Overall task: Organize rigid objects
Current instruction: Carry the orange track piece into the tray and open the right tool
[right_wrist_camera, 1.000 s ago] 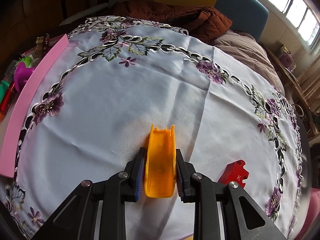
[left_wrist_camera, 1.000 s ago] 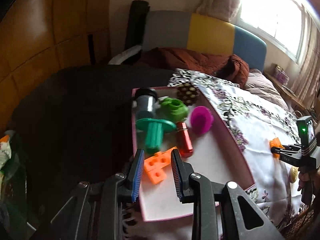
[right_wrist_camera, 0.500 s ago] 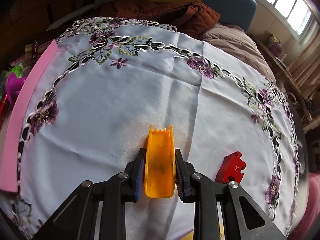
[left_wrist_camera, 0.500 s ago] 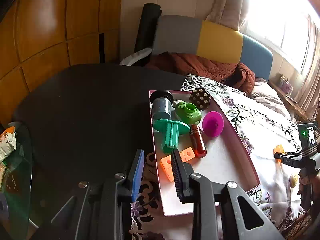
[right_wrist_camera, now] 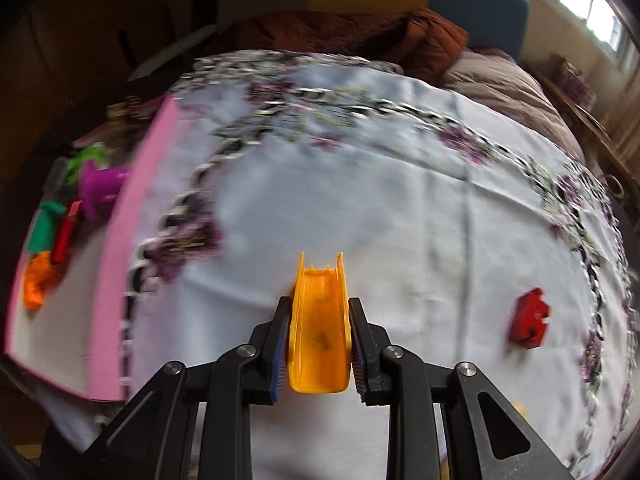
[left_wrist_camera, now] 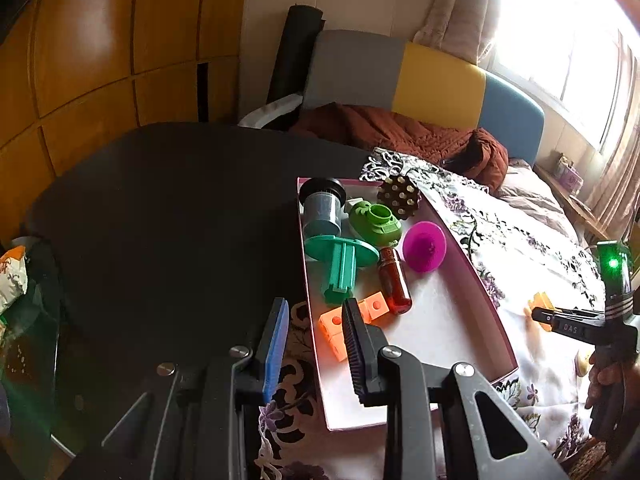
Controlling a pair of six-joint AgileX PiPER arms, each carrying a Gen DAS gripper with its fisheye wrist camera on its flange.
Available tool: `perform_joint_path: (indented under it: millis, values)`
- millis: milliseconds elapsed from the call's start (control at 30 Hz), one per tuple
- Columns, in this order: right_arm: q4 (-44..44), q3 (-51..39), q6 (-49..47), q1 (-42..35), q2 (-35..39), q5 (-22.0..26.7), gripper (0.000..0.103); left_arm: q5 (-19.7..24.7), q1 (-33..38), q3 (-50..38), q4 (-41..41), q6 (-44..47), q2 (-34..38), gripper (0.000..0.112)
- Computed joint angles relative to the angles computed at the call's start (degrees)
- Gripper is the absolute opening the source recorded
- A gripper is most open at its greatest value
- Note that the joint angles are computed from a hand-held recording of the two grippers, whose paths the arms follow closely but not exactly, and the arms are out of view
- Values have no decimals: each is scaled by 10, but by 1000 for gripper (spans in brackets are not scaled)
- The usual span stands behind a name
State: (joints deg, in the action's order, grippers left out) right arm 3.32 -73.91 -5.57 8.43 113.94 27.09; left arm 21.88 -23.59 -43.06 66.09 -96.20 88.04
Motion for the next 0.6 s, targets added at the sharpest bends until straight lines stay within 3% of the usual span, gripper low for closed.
perform_joint_path:
  millis: [267, 500, 600]
  values:
    - [-48, 43, 56, 80, -41, -57, 26, 16, -11, -5, 0, 1, 6, 27]
    - [126, 26, -97, 99, -87, -56, 26, 26, -15, -7, 1, 1, 6, 27]
    - [124, -6, -101, 130, -74, -32, 26, 29, -15, -5, 5, 1, 1, 27]
